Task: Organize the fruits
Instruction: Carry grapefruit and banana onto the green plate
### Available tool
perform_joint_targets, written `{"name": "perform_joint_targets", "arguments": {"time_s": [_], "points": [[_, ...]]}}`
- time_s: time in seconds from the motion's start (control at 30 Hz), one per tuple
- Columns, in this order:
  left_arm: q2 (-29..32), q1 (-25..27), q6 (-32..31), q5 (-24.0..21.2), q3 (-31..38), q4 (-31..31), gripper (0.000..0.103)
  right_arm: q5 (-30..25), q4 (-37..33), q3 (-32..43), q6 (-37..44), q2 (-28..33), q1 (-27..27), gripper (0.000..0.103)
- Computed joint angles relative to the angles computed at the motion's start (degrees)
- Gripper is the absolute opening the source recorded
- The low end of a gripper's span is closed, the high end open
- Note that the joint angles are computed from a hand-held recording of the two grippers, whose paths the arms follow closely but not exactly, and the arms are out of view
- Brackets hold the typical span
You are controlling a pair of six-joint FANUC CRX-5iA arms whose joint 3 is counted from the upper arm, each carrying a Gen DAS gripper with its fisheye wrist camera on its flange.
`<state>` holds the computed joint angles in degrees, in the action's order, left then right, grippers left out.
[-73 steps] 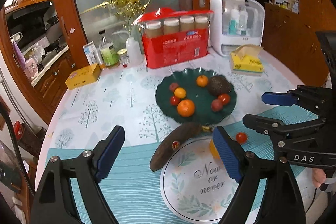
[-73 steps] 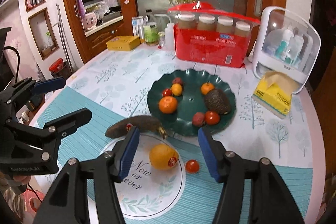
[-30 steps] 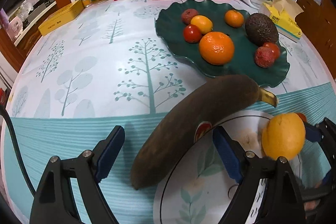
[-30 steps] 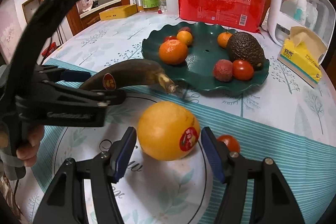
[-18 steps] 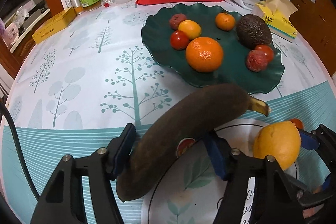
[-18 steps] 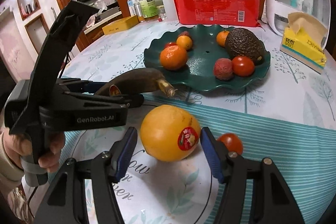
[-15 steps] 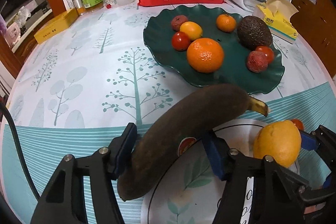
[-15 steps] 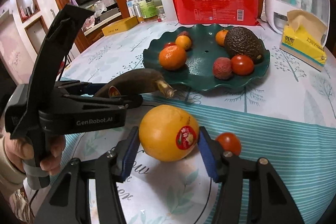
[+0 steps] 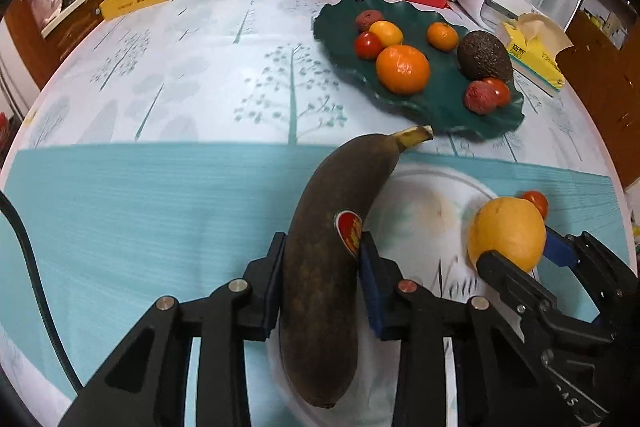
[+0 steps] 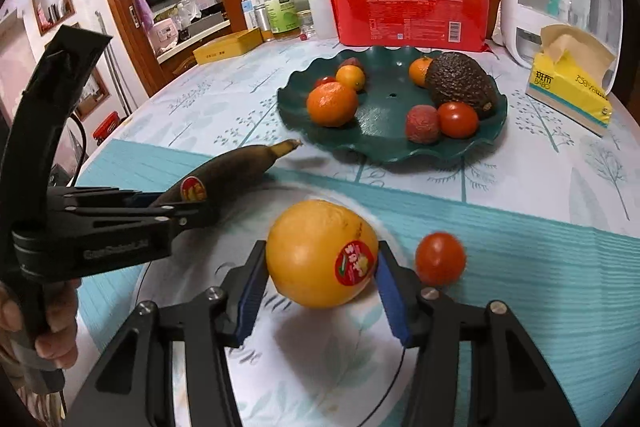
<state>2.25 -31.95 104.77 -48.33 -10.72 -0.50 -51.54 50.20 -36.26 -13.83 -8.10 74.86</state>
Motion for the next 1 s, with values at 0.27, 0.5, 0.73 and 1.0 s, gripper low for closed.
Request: {"name": "perform_joint_targets", "arguments": {"time_s": [0.27, 0.5, 0.73, 1.0], "points": [[-6.89, 0.08, -1.94, 2.20, -5.58, 2.90, 0.032, -1.56, -2.68, 1.25, 0.67, -0.45, 3.51, 0.052], [-9.82, -0.94, -2.31, 2.58, -5.55, 3.53, 0.032, -2.32, -2.07, 1.38, -0.82, -2.40, 4.45, 0.052], [-7.57, -2.18, -3.13, -1.85, 6.30, 0.17, 0.032, -5.45, -4.72, 7.81, 7.72, -5.14, 0.03, 0.052], [4.13, -2.95, -0.26, -10.01, 30.92, -8.37, 0.033, -11.40, -1.62, 22.68, 21.78, -2.63, -9.80, 0.052]]}}
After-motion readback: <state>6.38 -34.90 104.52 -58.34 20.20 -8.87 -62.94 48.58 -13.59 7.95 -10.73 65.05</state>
